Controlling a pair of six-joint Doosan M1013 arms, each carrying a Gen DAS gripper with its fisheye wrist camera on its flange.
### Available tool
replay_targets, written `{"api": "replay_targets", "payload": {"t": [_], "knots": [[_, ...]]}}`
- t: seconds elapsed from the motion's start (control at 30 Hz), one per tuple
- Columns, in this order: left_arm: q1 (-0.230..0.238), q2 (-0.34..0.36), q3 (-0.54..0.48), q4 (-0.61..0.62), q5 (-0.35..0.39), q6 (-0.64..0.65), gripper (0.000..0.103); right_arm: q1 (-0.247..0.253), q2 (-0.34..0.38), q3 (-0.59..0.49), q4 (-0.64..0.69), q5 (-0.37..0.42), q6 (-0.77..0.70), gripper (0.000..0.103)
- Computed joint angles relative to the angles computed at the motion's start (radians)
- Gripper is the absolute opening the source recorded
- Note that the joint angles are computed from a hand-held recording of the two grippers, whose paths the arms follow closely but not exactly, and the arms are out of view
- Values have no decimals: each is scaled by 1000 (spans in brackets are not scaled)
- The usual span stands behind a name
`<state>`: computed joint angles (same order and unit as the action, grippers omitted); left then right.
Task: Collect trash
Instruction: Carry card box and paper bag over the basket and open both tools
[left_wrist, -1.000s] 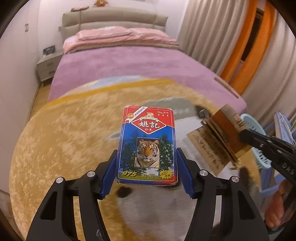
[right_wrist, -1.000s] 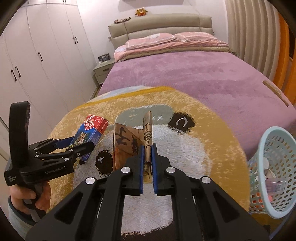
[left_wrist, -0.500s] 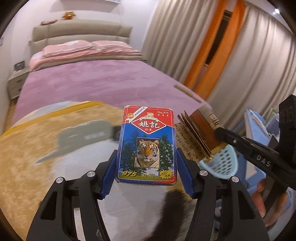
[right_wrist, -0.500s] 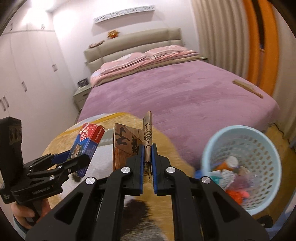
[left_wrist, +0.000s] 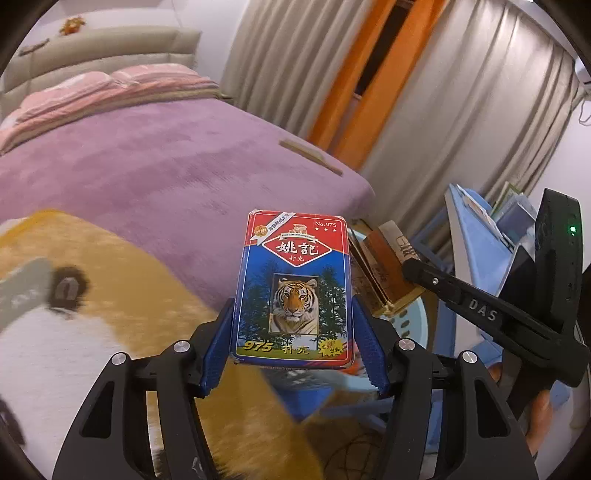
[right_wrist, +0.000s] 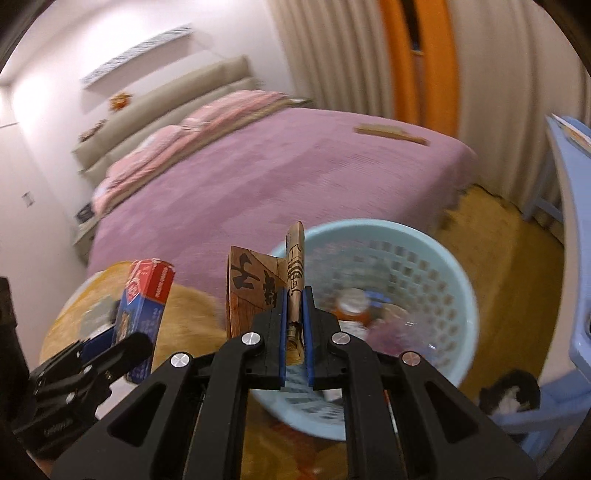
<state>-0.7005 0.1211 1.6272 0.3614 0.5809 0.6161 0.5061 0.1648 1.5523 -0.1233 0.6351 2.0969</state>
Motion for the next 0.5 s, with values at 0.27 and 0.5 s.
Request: {"api": "replay_targets", "payload": {"t": [0.27, 0.5], "knots": [[4, 70, -62, -94, -8, 100, 61, -38, 18, 7, -40, 50, 76, 7], [3, 58, -35, -95, -50, 80, 79, -76, 18, 30, 48, 58, 47, 26]]}}
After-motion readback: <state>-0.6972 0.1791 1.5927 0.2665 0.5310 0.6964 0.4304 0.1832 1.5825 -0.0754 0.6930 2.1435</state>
